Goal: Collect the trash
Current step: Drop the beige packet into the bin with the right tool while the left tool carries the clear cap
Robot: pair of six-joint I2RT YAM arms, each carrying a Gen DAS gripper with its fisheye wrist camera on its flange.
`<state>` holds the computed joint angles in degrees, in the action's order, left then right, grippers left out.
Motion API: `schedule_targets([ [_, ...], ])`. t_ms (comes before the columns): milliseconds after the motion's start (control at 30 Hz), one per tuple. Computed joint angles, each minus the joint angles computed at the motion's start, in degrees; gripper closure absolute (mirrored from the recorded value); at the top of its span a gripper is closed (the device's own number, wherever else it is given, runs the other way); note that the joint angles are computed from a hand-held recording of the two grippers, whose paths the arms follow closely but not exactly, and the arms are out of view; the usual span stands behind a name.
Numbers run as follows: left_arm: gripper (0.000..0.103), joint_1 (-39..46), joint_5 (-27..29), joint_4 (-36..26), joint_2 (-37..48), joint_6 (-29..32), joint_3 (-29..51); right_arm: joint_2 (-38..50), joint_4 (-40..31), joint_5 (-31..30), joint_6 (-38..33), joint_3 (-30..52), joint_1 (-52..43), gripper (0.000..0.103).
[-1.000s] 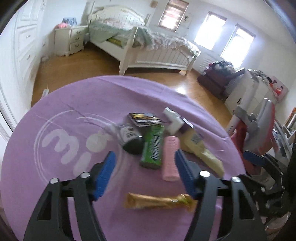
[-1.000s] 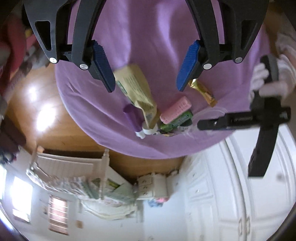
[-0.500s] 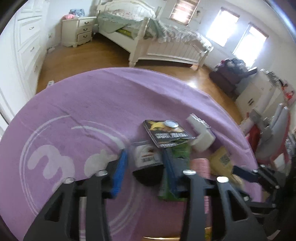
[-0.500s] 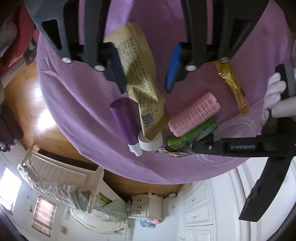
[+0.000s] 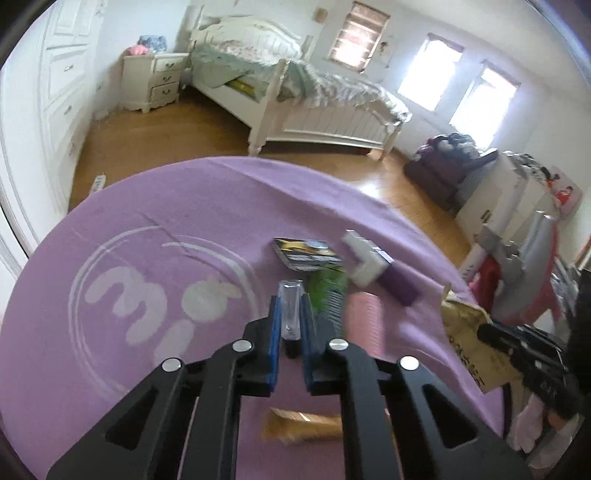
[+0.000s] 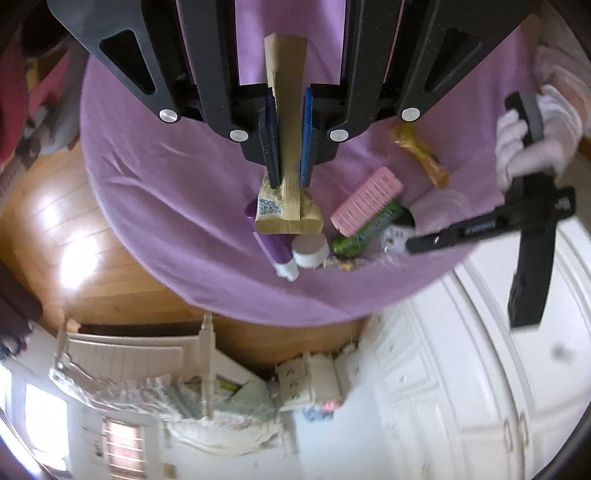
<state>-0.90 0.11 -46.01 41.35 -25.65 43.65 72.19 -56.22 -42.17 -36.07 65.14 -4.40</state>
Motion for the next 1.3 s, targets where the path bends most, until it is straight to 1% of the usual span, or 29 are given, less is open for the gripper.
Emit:
schedule_targets([
  [33,0.102,-2.69,-1.43,-1.06,-0.85,-0.99,0.74,0.04,-2.43,-2.18,-1.84,0.86,-3.14,0.091],
  [67,0.102,-7.3,-4.56,-2.27,-1.53,-2.99,1.72,0.31,-5.12,-4.29,-4.1,1.81,-6.55,0.091],
  [133,0.102,-14.88,-9.9,-3.74,-1.6,-6.77,3.14,2.06,-12.45,-8.59,-11.41,4.61,-15.48,0.091],
  [167,0.102,-18.83,-12.34,-4.39,-1.01,-8.86,3.95,3.07,-15.2,-9.82,-14.51,5.75,-18.86,0.091],
  [200,0.102,-20.79,-13.59,-4.5,-0.49,-9.85,4.29,5.16,-19.46,-11.48,-19.54,7.9,-24.38,0.091],
  [267,0.102,-25.65,-16.74,-5.1,0.54,-12.41,4.98,9.13,-24.51,-12.79,-26.34,11.33,-32.02,0.091],
  [333,0.101,-28.74,-19.68,-5.77,1.35,-14.03,5.1,12.72,-27.11,-12.78,-31.67,14.0,-38.68,0.091],
  [367,0.101,-28.27,-20.41,-5.73,1.82,-14.49,4.64,14.5,-27.07,-12.56,-32.77,15.1,-40.67,0.091],
  [400,0.098,-27.99,-21.02,-5.92,2.0,-15.3,4.16,17.2,-27.43,-12.17,-34.41,16.87,-43.54,0.092],
  [467,0.098,-24.24,-19.78,-5.49,3.16,-14.55,2.84,21.87,-26.64,-10.84,-35.63,19.36,-47.51,0.092],
  [500,0.098,-23.8,-20.36,-6.28,3.26,-14.84,2.46,23.48,-25.58,-10.16,-35.29,19.95,-48.56,0.091],
  [600,0.098,-15.63,-14.82,-3.7,3.81,-9.63,0.4,28.68,-19.01,-7.31,-31.71,21.45,-51.27,0.091],
  [667,0.098,-11.4,-11.68,-1.55,5.61,-5.8,-0.19,30.96,-14.26,-5.79,-28.59,20.84,-51.86,0.091],
  [800,0.097,-8.78,-10.08,2.2,10.12,-1.99,0.03,35.04,-5.02,-2.31,-22.77,20.04,-52.4,0.091],
  [900,0.097,-7.45,-9.52,4.21,12.66,-0.95,0.68,36.72,-0.78,0.37,-21.47,18.36,-52.56,0.091],
  [967,0.097,-6.53,-9.37,4.17,13.96,-0.78,1.54,37.06,0.7,1.4,-20.93,17.46,-52.16,0.091],
  [1000,0.097,-6.4,-9.93,4.04,14.42,-0.8,1.91,37.41,0.75,1.81,-21.23,17.15,-52.07,0.089],
  [1067,0.097,-7.37,-11.76,3.59,14.61,-1.45,2.0,37.12,2.07,1.84,-20.9,15.72,-51.97,0.067],
  [1100,0.097,-7.59,-12.47,3.24,14.35,-1.43,1.91,36.73,3.03,1.64,-20.45,14.79,-51.93,0.062],
  [1133,0.097,-7.63,-13.32,2.78,13.95,-1.16,1.82,35.66,3.65,1.47,-20.16,13.42,-52.03,0.05],
  [1167,0.097,-8.04,-14.94,2.13,13.51,-1.03,1.79,34.9,4.47,1.25,-19.6,12.44,-52.03,0.036],
  [1200,0.097,-8.42,-16.25,1.43,12.92,-0.93,1.7,34.19,5.66,0.65,-18.83,11.46,-51.89,0.031],
  [1233,0.097,-8.52,-17.0,1.05,12.64,-0.61,1.67,33.68,5.89,0.09,-18.83,10.81,-51.82,0.029],
  [1300,0.097,-8.6,-18.28,0.17,11.84,0.27,1.53,32.91,4.77,-0.36,-19.14,10.69,-51.21,0.029],
])
